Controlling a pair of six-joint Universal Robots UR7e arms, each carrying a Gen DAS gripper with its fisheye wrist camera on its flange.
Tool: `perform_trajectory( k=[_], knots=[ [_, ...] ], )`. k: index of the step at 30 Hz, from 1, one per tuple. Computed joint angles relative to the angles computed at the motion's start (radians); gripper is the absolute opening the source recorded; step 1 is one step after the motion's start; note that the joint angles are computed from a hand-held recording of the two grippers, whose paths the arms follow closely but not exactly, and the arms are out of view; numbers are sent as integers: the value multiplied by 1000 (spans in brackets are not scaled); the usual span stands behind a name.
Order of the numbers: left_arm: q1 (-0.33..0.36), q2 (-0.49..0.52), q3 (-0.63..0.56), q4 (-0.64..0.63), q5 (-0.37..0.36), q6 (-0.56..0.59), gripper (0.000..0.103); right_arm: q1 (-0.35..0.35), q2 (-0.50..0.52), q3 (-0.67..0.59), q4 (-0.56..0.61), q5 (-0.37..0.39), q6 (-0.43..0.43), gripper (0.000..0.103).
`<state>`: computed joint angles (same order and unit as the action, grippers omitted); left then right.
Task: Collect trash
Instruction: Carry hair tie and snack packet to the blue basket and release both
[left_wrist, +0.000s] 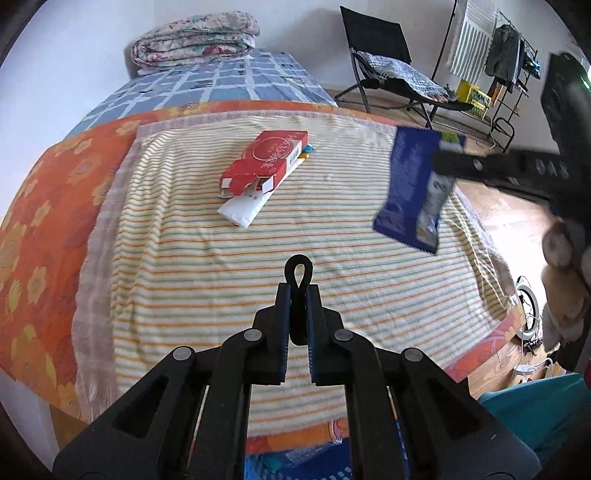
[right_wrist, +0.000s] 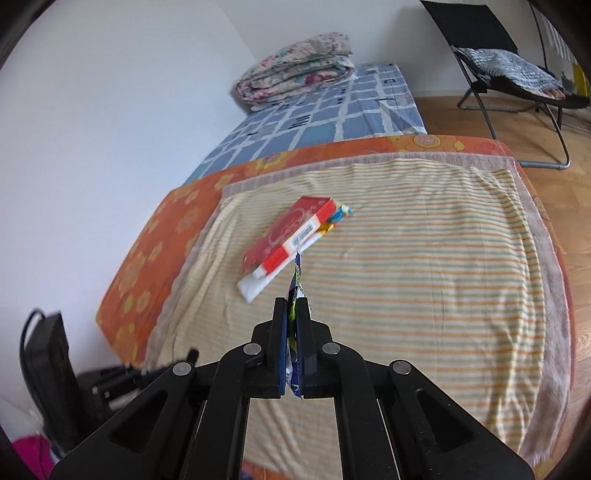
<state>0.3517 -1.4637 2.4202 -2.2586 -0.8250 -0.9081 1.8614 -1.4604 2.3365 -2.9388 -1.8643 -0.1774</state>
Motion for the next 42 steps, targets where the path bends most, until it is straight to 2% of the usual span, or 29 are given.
perform_trajectory(
  k=[9, 19, 28, 32, 42],
  knots=[
    [-121, -94, 31, 123, -3, -141, 6, 112, -143, 100, 71, -30, -45, 3],
    [-233, -167, 80, 227, -49, -282, 6, 220, -246, 207, 145, -39, -33, 3],
    [-333, -260, 164, 311, -151, -465, 6, 241, -296, 284, 184, -35, 4, 3],
    [-366, -286, 204, 308, -205, -526, 6, 247, -315, 325, 194, -34, 21, 3],
    [-423, -272, 274, 264, -302, -616, 6, 223, -342, 408, 216, -44, 40, 3]
  ],
)
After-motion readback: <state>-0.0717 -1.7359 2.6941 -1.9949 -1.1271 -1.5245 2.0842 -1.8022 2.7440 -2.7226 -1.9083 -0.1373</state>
